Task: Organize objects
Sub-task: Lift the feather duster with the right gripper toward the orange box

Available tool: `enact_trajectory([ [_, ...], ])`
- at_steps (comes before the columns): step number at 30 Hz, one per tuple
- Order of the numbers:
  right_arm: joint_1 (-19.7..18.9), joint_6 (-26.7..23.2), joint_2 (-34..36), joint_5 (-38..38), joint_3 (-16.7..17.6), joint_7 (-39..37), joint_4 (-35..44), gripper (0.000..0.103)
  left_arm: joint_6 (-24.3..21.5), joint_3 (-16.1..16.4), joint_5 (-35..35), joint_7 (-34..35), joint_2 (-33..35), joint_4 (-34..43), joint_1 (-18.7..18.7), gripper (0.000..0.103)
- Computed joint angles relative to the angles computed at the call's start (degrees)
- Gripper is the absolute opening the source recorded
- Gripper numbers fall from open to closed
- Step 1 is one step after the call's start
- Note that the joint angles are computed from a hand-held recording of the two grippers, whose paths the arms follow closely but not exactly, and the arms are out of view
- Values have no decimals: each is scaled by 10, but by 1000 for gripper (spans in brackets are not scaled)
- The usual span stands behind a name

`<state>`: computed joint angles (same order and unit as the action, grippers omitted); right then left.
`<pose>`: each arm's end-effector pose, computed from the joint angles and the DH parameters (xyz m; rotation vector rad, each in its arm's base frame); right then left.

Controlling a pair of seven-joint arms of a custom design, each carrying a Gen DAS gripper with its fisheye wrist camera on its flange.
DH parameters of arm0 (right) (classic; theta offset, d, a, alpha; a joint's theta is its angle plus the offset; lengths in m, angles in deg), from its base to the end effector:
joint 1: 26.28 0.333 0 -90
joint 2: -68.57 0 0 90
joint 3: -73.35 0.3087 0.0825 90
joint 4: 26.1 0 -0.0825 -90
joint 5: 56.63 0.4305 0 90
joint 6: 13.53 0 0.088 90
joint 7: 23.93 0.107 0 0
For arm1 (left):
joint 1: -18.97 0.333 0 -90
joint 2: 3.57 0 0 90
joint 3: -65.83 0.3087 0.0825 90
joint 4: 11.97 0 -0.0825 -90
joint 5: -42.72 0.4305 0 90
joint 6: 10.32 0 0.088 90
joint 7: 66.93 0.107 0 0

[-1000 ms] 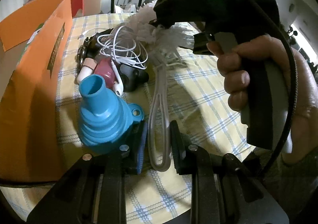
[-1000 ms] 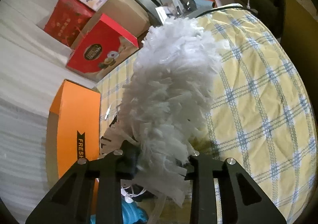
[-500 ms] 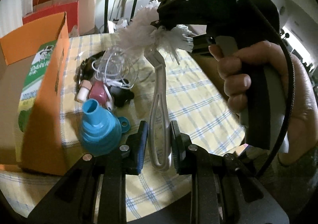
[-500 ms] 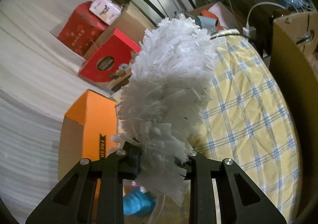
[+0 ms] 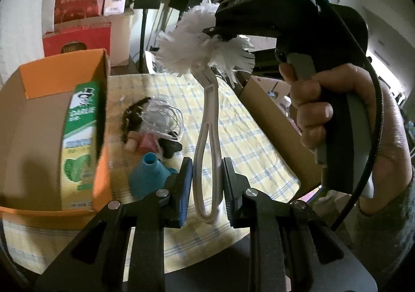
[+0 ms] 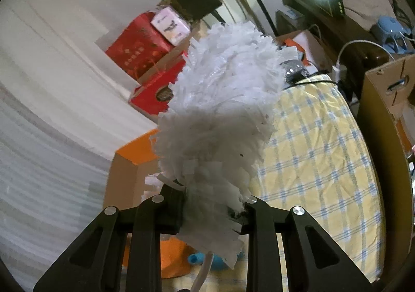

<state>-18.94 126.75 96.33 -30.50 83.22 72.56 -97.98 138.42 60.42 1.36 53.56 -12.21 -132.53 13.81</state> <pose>0.7641 0.2021 0.5573 -1.5348 1.7120 0.0170 0.5901 -0.0990 0.5287 -1.7077 2.1250 -1.1449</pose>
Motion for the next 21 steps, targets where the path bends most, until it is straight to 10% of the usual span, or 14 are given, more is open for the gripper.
enact_trajectory([
  [21,77,-88,146,-42,21,42,232,24,-16,56,8,25,-58,-39,55,21],
])
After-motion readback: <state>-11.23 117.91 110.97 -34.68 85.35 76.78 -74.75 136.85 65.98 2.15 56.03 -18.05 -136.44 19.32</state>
